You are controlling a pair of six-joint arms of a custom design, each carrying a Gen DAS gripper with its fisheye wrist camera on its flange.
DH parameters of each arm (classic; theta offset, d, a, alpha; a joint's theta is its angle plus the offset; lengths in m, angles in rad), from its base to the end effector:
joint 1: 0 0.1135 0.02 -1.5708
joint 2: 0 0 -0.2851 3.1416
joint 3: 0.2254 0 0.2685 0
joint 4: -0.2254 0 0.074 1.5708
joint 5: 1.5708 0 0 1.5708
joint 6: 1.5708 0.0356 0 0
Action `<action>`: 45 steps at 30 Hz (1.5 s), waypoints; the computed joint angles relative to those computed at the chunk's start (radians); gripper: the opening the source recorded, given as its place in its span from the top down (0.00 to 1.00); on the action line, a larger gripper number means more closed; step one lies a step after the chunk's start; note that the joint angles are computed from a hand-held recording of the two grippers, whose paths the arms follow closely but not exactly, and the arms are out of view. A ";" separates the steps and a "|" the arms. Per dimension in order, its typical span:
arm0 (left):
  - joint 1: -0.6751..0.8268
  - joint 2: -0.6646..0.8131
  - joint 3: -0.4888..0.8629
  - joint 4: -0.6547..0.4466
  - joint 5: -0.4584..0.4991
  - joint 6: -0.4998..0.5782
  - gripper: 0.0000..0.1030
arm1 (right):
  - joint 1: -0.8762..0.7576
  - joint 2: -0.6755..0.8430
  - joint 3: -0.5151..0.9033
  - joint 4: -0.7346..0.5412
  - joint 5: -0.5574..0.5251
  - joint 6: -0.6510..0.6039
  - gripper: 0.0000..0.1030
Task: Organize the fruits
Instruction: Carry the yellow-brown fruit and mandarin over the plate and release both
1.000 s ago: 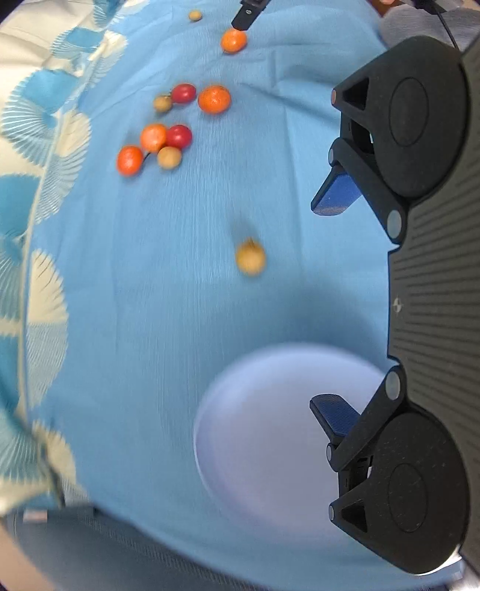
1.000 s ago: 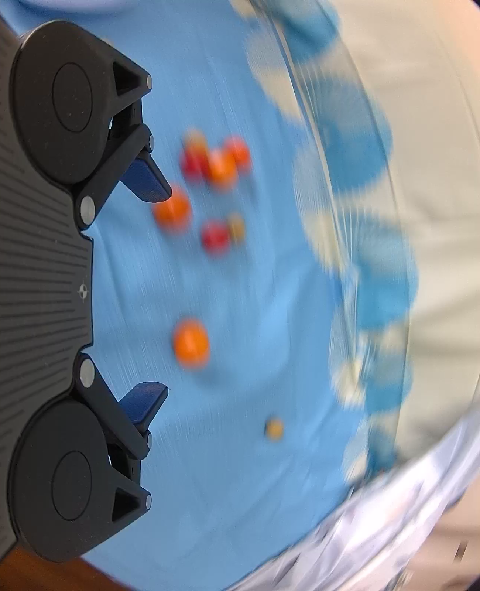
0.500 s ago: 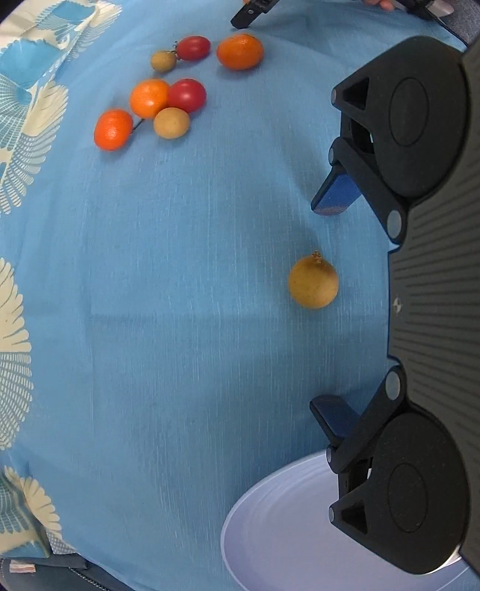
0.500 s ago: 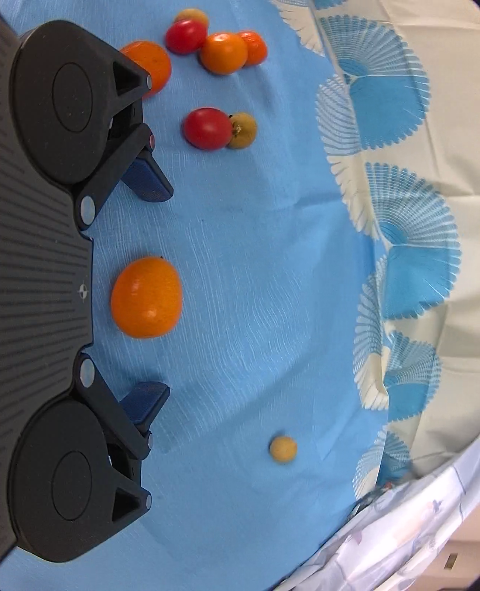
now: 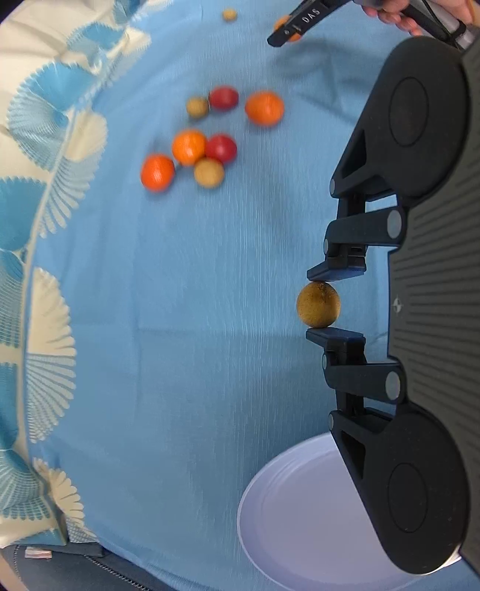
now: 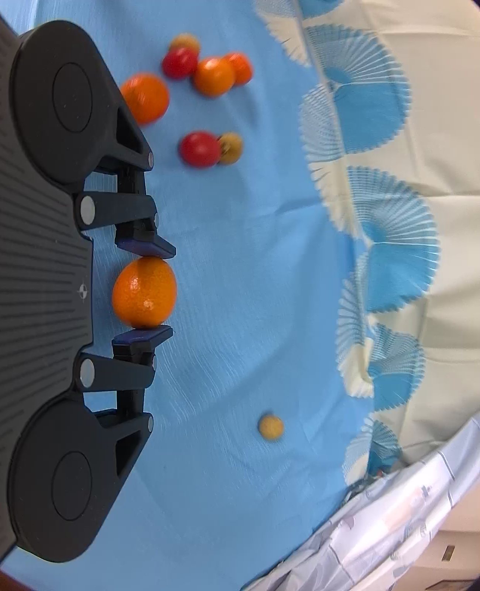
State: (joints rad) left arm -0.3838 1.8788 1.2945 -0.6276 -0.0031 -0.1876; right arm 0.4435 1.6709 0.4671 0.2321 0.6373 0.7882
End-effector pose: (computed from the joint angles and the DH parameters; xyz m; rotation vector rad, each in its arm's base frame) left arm 0.3675 -0.1483 0.1883 0.2728 2.7797 -0.1387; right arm 0.2406 0.0908 0.0897 0.6236 2.2196 -0.2085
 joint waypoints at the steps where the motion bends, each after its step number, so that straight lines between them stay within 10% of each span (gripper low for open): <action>1: -0.007 -0.029 -0.007 -0.012 0.005 -0.007 0.71 | 0.025 -0.047 -0.010 -0.031 0.017 0.021 0.60; 11: 0.076 -0.443 -0.177 -0.186 -0.014 0.001 0.71 | 0.551 -0.350 0.134 -0.521 0.202 0.268 0.60; 23: 0.554 -0.936 -0.330 -0.456 0.111 0.305 0.71 | 0.996 -0.099 0.591 -0.649 0.223 0.220 0.60; 35: 0.991 -1.007 -0.312 -0.595 0.375 0.630 0.71 | 1.107 0.028 0.846 -0.890 0.273 0.245 0.60; 41: 0.929 -0.982 -0.318 -0.542 0.348 0.589 0.71 | 1.080 0.033 0.841 -0.865 0.285 0.216 0.78; 42: 0.904 -0.975 -0.331 -0.507 0.343 0.562 0.71 | 1.072 0.047 0.827 -0.807 0.319 0.154 0.92; 45: 0.785 -0.897 -0.323 -0.434 0.249 0.465 0.71 | 0.922 0.139 0.792 -0.566 0.298 -0.187 0.92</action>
